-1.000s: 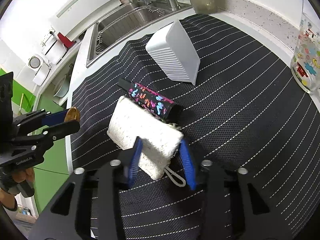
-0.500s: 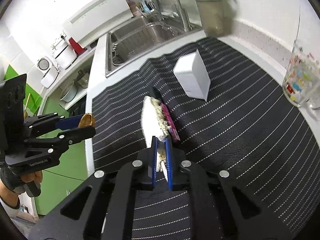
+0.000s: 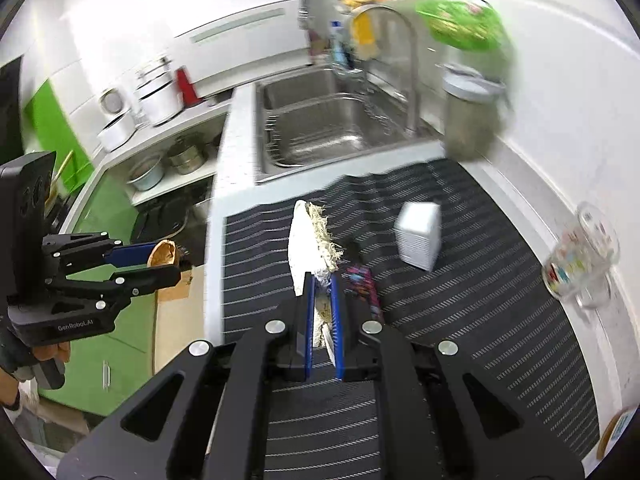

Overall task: Collect trash
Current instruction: 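Carry the walnut shell and sponge down over the pink wastebasket with both tools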

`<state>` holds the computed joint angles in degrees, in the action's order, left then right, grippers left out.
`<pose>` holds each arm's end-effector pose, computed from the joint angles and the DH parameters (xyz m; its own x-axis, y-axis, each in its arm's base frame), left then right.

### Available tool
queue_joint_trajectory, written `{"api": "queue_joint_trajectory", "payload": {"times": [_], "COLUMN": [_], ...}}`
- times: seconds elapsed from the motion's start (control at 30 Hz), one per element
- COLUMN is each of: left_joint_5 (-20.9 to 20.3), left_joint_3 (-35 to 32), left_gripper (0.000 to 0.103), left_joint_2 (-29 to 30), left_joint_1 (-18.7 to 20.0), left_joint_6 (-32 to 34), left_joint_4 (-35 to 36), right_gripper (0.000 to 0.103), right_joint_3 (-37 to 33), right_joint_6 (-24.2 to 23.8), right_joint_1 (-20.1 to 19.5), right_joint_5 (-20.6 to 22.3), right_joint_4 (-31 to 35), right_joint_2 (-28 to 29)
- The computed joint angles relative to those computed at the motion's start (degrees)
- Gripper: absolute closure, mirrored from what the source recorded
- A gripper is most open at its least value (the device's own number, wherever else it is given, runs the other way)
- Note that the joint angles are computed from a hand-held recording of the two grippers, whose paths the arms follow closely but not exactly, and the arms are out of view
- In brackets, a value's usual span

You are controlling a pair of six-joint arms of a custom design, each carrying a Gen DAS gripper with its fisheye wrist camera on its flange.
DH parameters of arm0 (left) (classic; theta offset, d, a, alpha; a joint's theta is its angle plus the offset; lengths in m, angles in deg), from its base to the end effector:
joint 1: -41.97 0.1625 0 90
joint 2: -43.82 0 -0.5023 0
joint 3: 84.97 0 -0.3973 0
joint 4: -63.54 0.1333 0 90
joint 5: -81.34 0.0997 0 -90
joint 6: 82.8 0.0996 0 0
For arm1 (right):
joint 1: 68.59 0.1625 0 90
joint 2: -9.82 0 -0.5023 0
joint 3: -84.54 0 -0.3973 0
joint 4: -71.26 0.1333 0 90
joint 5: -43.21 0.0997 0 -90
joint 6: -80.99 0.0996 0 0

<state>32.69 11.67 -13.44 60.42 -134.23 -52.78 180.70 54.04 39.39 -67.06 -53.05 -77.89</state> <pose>-0.5621 -0.3974 0.2376 -0.7823 0.2324 -0.5779 0.5011 0.7859 -0.3623 0.2617 -0.4865 0.5654 -0.7111 -0.5179 0.4756 -0.6731 0.6969 -0.2475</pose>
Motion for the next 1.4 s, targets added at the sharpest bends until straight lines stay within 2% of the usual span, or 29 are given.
{"api": "queue_joint_trajectory", "payload": {"times": [0.23, 0.47, 0.63, 0.77, 0.9, 1.0, 1.1, 1.2, 1.3, 1.4], "left_joint_5": [3.3, 2.5, 0.9, -0.4, -1.3, -1.4, -1.3, -0.7, -0.1, 0.3], "left_joint_3": [5.1, 11.3, 15.1, 19.4, 27.3, 34.7, 42.5, 49.3, 55.0, 57.8], "left_gripper": [0.069, 0.069, 0.069, 0.069, 0.069, 0.069, 0.069, 0.069, 0.069, 0.069], "left_joint_2": [-8.8, -18.3, -23.8, -27.9, -31.2, -32.7, -32.3, -29.1, -23.5, -18.1], "left_joint_1": [-4.0, -7.4, -8.4, -8.0, -5.8, -2.9, 1.0, 5.5, 10.3, 13.8], "left_joint_6": [-17.6, -33.3, -38.2, -38.6, -37.0, -33.9, -29.8, -24.5, -18.9, -14.8], "left_joint_4": [14.3, 26.9, 31.2, 30.2, 23.4, 15.2, 3.6, -10.2, -25.7, -36.4], "right_gripper": [0.096, 0.096, 0.096, 0.096, 0.096, 0.096, 0.096, 0.096, 0.096, 0.096], "right_joint_3": [2.1, 6.0, 9.1, 11.8, 16.6, 21.3, 25.4, 29.3, 31.5, 32.9], "right_joint_6": [-0.5, 1.4, 4.1, 5.7, 3.8, 1.2, -1.3, -4.1, -6.5, -8.2], "right_joint_1": [5.0, 10.2, 13.5, 14.5, 13.0, 10.5, 7.4, 3.9, 0.9, -1.3], "right_joint_5": [4.3, 5.8, 5.2, 4.5, 3.0, 2.0, 1.2, 0.6, 0.2, -0.1], "right_joint_4": [1.6, 0.7, -1.5, -4.8, -11.3, -18.3, -25.6, -33.2, -38.7, -43.4], "right_joint_2": [2.6, 6.7, 9.9, 12.4, 15.8, 18.3, 21.5, 24.8, 28.1, 31.0]}}
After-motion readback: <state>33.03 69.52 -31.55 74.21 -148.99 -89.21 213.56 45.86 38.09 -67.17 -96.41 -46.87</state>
